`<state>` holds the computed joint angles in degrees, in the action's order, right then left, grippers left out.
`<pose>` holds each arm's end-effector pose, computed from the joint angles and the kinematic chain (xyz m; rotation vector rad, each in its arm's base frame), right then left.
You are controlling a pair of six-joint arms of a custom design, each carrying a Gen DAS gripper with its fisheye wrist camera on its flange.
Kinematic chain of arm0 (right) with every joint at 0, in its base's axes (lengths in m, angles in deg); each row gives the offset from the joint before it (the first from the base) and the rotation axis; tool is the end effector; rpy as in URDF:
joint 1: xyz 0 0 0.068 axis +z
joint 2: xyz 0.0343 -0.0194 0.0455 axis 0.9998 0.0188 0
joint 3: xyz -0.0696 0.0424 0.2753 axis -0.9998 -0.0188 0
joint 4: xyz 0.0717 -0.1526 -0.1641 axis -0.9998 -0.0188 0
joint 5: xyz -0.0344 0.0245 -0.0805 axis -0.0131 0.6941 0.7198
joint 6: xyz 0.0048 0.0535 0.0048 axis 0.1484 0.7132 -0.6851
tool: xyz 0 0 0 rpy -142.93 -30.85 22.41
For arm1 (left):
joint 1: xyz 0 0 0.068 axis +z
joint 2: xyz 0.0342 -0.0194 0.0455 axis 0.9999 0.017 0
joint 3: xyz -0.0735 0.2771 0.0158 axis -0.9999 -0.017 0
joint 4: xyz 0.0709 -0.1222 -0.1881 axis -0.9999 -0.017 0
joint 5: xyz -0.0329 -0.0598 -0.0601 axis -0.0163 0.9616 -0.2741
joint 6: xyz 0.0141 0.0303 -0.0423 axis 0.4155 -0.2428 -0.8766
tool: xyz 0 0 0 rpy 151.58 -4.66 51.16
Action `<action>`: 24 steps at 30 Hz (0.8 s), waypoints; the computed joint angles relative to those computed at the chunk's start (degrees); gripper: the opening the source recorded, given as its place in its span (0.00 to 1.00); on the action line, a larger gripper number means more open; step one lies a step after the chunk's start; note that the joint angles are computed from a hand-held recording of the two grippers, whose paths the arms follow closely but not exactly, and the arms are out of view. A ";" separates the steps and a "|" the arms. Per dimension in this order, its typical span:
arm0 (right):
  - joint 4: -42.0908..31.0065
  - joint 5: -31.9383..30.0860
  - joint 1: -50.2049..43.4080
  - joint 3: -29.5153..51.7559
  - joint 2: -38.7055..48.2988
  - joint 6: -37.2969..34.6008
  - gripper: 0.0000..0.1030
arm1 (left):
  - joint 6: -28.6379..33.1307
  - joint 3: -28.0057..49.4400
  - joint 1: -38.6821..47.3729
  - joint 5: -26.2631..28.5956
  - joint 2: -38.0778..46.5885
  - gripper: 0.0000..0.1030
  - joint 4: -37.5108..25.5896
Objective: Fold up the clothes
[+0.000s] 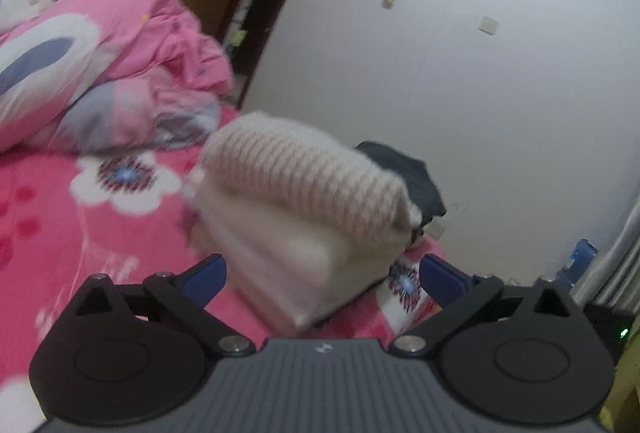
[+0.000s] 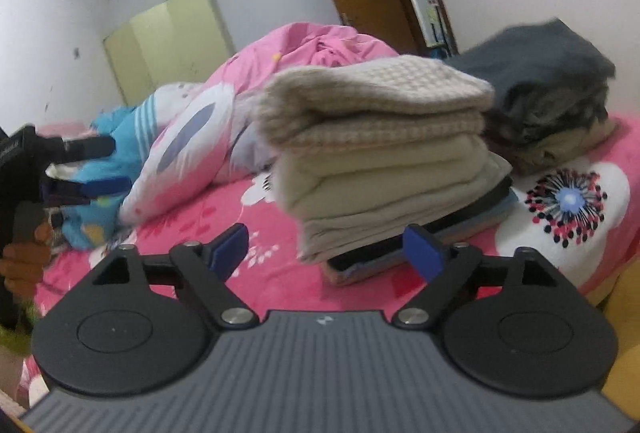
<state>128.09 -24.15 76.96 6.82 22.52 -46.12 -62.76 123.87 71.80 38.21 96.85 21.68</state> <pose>0.2817 -0.0396 0.1433 -0.0384 1.9481 0.5312 0.3435 -0.1155 0.2299 0.1388 2.0539 -0.6347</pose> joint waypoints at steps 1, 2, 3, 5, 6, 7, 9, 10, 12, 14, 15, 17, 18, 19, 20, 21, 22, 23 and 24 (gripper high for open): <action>-1.42 1.30 1.45 -0.66 -2.14 -0.37 0.88 | -0.82 -2.27 -0.76 -1.62 -1.19 1.00 0.44; -3.09 2.53 2.38 -1.28 -4.18 -0.69 0.91 | -1.55 -3.70 -1.50 -3.54 -1.79 1.00 0.44; -4.84 3.80 3.34 -1.82 -6.26 -0.98 0.94 | -2.38 -4.95 -2.34 -5.93 -2.28 1.00 0.24; -7.36 7.64 6.14 -2.71 -9.46 -1.20 0.98 | -3.94 -6.37 -4.25 -11.04 -3.00 1.00 -1.29; -8.21 9.73 7.55 -2.93 -10.26 -1.04 0.99 | -3.92 -6.70 -5.25 -13.58 -3.34 1.00 -2.40; -9.08 11.84 8.99 -3.12 -11.02 -0.85 0.99 | -3.79 -6.90 -6.16 -16.04 -3.55 1.00 -3.23; -10.91 16.13 11.83 -3.21 -12.28 -0.30 0.99 | -2.95 -7.07 -7.56 -20.36 -3.67 1.00 -3.88; -11.86 18.29 13.23 -3.13 -12.78 0.04 0.99 | -2.24 -7.32 -8.02 -21.80 -3.79 1.00 -3.83; -13.64 22.89 15.97 -2.69 -13.52 0.78 0.99 | -0.93 -7.73 -8.81 -24.41 -4.02 1.00 -3.84; -16.22 29.06 19.03 -1.65 -14.20 2.29 0.99 | -0.53 -7.58 -9.10 -25.70 -4.15 1.00 -4.74; -17.81 32.18 20.54 -1.01 -14.58 3.32 0.99 | -0.56 -7.31 -9.16 -26.24 -4.20 1.00 -5.53; -20.36 38.05 23.34 0.47 -14.31 5.88 0.99 | -0.32 -6.92 -9.59 -28.14 -3.88 1.00 -6.27; -21.82 40.90 24.71 1.33 -14.12 7.20 0.99 | 0.13 -6.90 -9.89 -29.35 -3.72 1.00 -6.09; -23.37 43.09 25.80 2.11 -14.04 8.12 0.99 | 0.62 -7.12 -10.21 -30.42 -3.75 1.00 -5.52; -24.79 45.57 26.98 2.68 -14.06 9.31 0.99 | 1.31 -7.45 -10.66 -31.78 -3.67 1.00 -4.46; -26.23 47.97 28.12 3.29 -14.03 10.52 0.99 | 2.34 -7.81 -11.26 -33.54 -3.46 1.00 -3.14; -26.66 49.41 28.90 3.53 -13.87 11.25 0.99 | 3.42 -7.93 -11.88 -35.28 -3.18 1.00 -2.18; -27.26 50.73 29.59 3.73 -13.90 11.91 0.99 | 4.61 -7.50 -12.52 -36.85 -2.74 1.00 -2.12; -27.50 51.51 30.06 3.83 -13.91 12.25 0.99 | 5.92 -6.71 -13.14 -38.16 -2.20 1.00 -2.59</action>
